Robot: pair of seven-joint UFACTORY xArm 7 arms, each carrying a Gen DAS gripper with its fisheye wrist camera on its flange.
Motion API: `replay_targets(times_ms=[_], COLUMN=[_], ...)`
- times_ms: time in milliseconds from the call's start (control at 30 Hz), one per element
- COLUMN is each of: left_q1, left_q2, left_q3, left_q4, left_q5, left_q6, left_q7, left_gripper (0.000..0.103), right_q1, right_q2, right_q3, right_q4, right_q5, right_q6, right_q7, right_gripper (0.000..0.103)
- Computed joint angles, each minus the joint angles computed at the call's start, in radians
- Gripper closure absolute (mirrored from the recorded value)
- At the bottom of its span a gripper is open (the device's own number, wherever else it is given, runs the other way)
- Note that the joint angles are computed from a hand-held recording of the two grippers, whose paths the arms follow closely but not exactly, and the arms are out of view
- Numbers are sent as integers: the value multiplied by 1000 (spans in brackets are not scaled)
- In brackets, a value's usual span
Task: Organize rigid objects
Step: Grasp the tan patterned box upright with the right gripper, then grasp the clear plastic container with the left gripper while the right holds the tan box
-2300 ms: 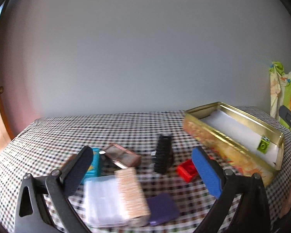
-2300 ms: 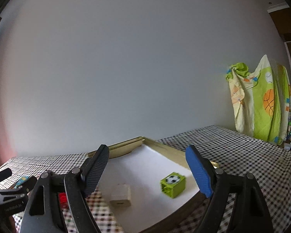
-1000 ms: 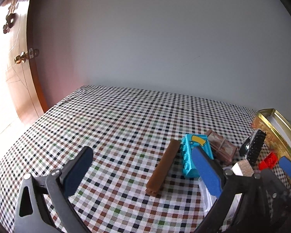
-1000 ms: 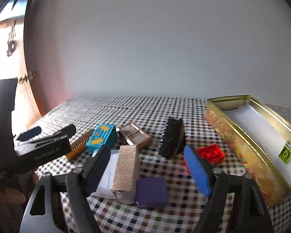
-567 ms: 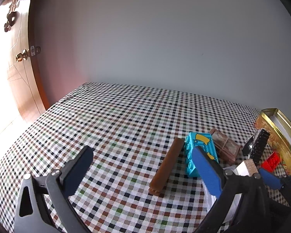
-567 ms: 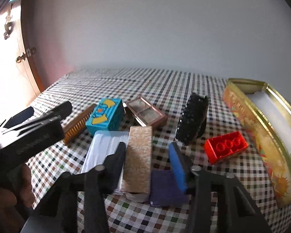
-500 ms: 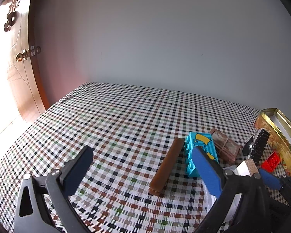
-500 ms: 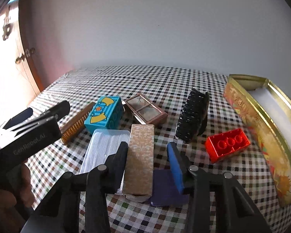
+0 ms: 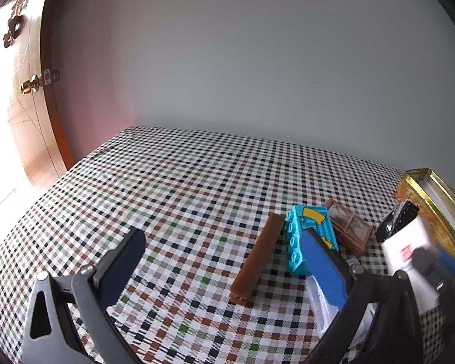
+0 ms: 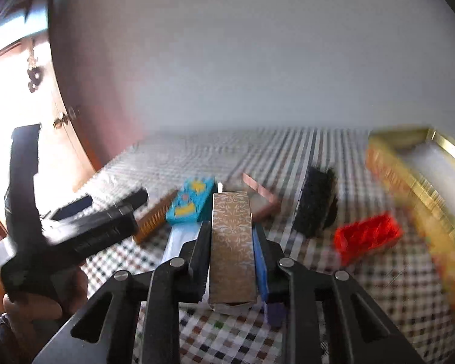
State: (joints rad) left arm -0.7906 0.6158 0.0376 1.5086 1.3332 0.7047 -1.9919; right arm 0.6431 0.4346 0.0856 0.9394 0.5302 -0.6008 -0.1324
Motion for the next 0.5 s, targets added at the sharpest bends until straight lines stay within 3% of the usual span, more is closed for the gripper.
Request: replay_targets(times_ms=[300,400,500], left_q1=[-7,-7,-9], left_q2=[-1,7,22], left_q3=[-2,-11,-20], left_q4=[-5,7,26], left_q5=[92,84,59], left_q6=[-57,-57,-75], left_q7=[-31,-18,2], left_gripper=[1,1,2], right_q1=[17,36,22], right_q2=[-9,-2,-5], right_q3=[11,12,36], right_q4=[-40,-36,-51], right_q5=[141,229,256], right_q6=[-192,-251,-293], right_q7=[-70,-167,-190], right_gripper=[76,76,76])
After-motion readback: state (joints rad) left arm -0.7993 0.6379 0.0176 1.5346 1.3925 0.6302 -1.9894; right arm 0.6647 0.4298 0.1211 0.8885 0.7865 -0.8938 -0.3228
